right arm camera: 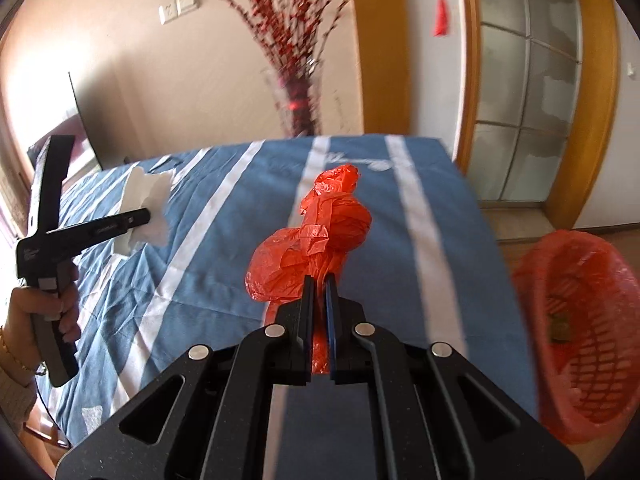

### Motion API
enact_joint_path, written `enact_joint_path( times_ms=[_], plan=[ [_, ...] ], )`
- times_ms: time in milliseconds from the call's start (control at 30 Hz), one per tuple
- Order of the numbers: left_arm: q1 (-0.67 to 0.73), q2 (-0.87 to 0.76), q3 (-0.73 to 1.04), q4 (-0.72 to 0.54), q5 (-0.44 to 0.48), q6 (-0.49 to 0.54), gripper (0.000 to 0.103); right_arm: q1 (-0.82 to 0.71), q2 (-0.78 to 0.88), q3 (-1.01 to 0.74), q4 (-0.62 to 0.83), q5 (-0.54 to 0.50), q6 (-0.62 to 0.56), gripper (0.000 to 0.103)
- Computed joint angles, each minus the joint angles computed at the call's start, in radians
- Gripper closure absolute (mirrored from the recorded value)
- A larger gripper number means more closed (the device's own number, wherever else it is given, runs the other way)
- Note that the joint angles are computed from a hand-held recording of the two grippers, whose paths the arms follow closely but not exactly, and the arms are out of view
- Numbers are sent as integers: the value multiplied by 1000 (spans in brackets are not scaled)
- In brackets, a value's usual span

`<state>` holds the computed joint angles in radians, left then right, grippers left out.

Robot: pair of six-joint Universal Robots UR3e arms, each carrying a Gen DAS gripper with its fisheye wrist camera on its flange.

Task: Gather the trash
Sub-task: 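Carry the red bag and white tissue to the red basket and open both tools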

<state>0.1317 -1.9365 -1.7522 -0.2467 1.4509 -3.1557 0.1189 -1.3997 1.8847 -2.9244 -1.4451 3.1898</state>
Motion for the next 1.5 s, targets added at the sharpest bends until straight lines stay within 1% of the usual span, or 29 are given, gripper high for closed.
enact_joint_path(
  times_ms=[300, 500, 633, 767, 1000, 1167, 1300, 1500],
  plan=[
    [-209, 66, -9, 24, 73, -27, 93, -175, -270, 247, -21, 52, -43, 97],
    [-313, 65, 35, 2, 66, -42, 93, -321, -435, 363, 16, 114, -78, 97],
    [-371, 56, 72, -17, 27, -62, 93, -433, -537, 419, 58, 166, -102, 97],
    [-424, 29, 117, -22, 15, -66, 93, -521, -609, 452, 99, 208, -121, 97],
    [-514, -64, 242, -48, -4, -95, 93, -725, -759, 518, 206, 318, -188, 97],
    [-567, -129, 332, -70, -17, -112, 93, -866, -831, 547, 282, 390, -235, 97],
    [-612, -199, 419, -90, -32, -130, 93, -941, -855, 563, 309, 423, -251, 97],
    [-659, -303, 569, -145, -49, -133, 93, -1023, -843, 587, 300, 457, -265, 97]
  ],
)
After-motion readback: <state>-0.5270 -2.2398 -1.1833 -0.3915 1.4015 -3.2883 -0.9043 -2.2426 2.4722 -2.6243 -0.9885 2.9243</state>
